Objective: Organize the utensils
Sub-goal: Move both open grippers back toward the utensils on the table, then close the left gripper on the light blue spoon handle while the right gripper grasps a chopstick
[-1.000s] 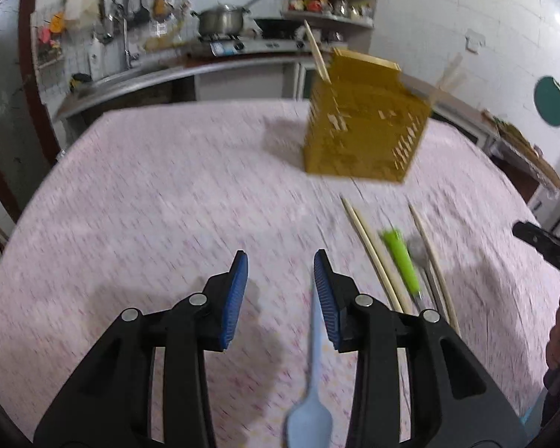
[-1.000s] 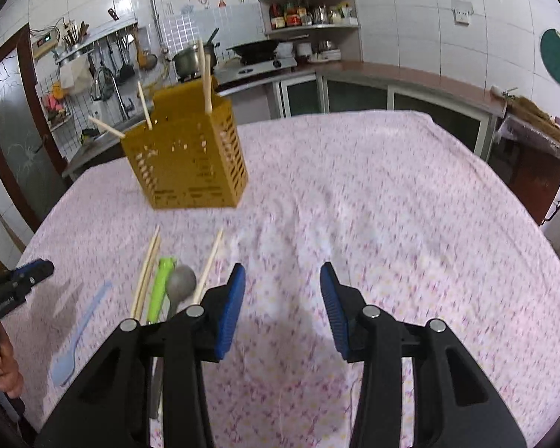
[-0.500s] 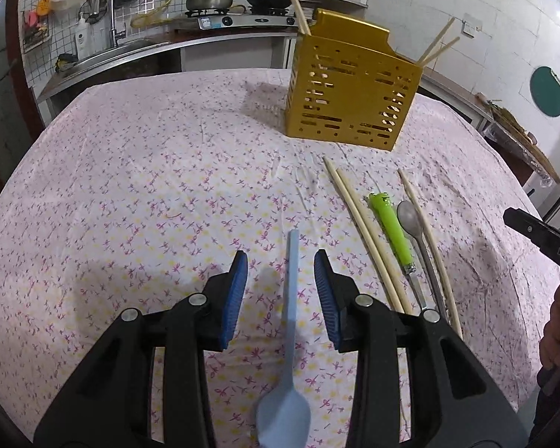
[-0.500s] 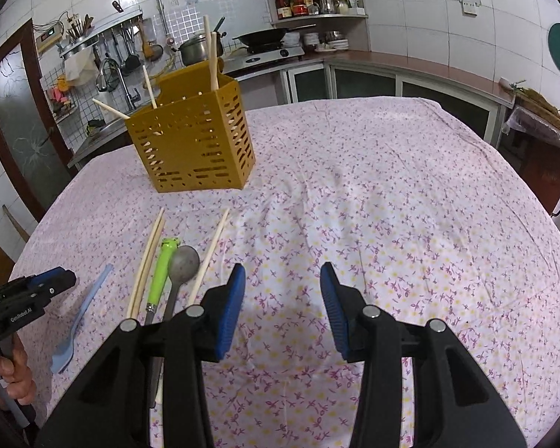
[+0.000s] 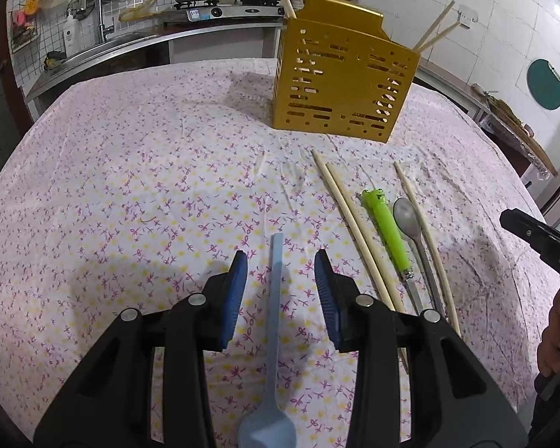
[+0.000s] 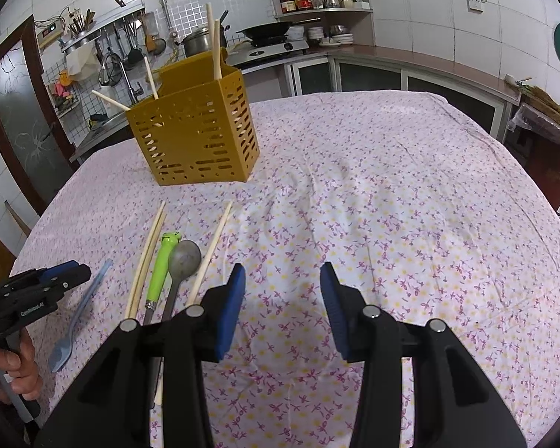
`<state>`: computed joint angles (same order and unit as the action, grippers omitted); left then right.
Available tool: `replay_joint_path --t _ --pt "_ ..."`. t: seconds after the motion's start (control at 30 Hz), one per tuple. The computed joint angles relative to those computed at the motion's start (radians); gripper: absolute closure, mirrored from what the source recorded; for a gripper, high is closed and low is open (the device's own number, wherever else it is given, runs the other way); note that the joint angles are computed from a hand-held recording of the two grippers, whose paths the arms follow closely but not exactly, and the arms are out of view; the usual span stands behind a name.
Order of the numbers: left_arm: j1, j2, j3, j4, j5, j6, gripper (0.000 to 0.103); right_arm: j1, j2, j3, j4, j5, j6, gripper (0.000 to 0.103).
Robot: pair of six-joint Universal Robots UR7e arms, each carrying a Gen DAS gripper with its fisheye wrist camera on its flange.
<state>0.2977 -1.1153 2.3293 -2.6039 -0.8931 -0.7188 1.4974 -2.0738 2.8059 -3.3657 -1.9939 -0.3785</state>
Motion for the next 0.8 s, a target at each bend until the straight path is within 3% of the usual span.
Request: replay_joint_path --t 0.8 --pt "0.013 0.022 -0.014 0.0 -0.003 0.005 0.067 -0.002 0.049 -0.012 -0.01 0.001 -0.001 0.061"
